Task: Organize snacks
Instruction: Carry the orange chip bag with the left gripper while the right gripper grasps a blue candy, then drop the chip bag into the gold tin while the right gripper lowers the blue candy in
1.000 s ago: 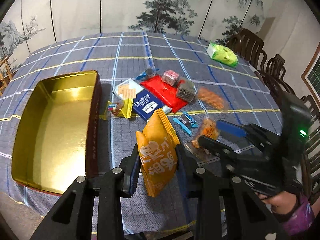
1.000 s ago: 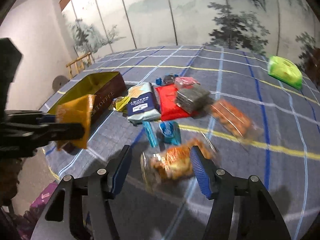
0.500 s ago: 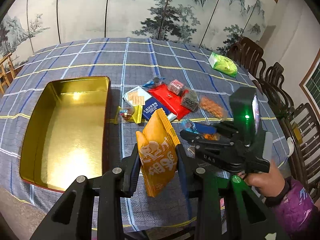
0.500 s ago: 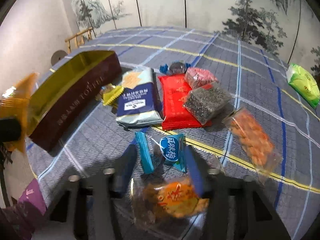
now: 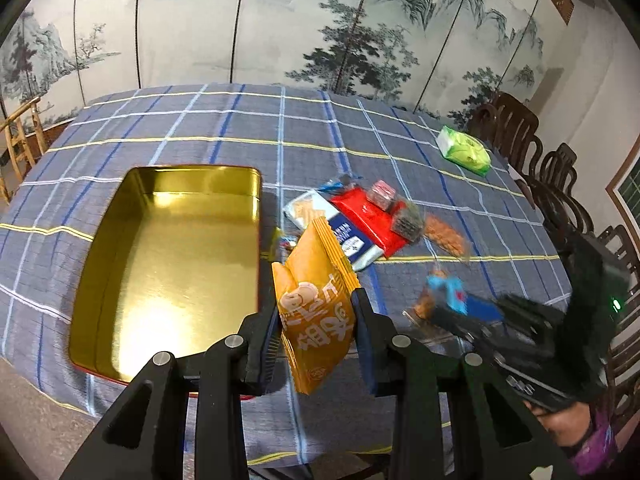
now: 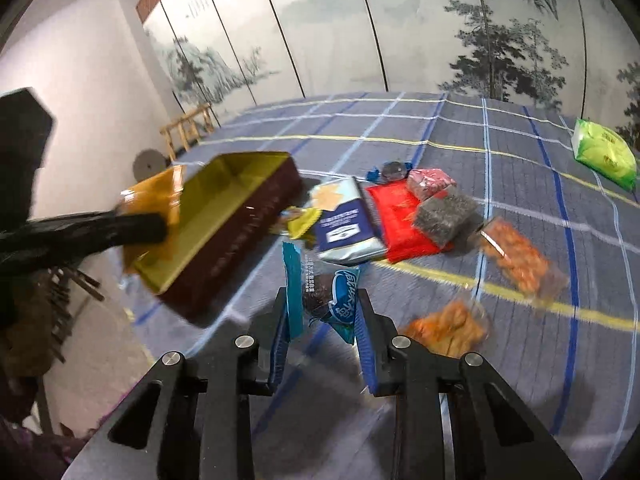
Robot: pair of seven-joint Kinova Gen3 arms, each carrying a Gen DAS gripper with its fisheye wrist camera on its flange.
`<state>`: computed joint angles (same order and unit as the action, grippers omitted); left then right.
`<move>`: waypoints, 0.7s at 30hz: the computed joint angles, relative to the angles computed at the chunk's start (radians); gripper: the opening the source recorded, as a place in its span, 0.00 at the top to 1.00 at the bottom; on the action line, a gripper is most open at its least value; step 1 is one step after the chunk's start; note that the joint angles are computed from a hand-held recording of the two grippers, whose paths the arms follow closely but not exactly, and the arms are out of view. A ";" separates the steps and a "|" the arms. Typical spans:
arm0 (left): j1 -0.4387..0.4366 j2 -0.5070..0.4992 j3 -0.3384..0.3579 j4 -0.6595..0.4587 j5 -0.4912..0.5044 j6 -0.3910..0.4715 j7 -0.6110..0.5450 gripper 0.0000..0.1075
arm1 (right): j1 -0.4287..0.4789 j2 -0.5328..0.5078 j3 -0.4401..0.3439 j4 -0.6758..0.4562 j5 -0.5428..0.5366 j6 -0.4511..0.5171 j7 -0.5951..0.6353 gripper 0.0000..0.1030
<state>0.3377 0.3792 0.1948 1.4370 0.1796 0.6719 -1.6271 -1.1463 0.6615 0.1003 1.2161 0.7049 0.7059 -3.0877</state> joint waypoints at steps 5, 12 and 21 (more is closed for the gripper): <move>0.018 -0.004 -0.025 -0.001 -0.046 -0.015 0.025 0.72 | -0.050 -0.031 0.021 0.046 0.044 0.000 -0.093 0.70; 0.025 0.009 -0.052 -0.015 -0.104 -0.017 0.063 0.72 | -0.061 -0.050 -0.003 0.060 0.092 0.038 -0.151 0.70; 0.058 0.073 -0.109 -0.072 -0.241 -0.009 0.122 0.72 | -0.059 -0.053 -0.032 0.051 0.118 0.063 -0.172 0.70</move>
<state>0.3958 0.4525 0.0860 1.3654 -0.0616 0.6633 -1.5055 -1.2053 0.6087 0.0685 1.2669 0.8234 0.7687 -3.2602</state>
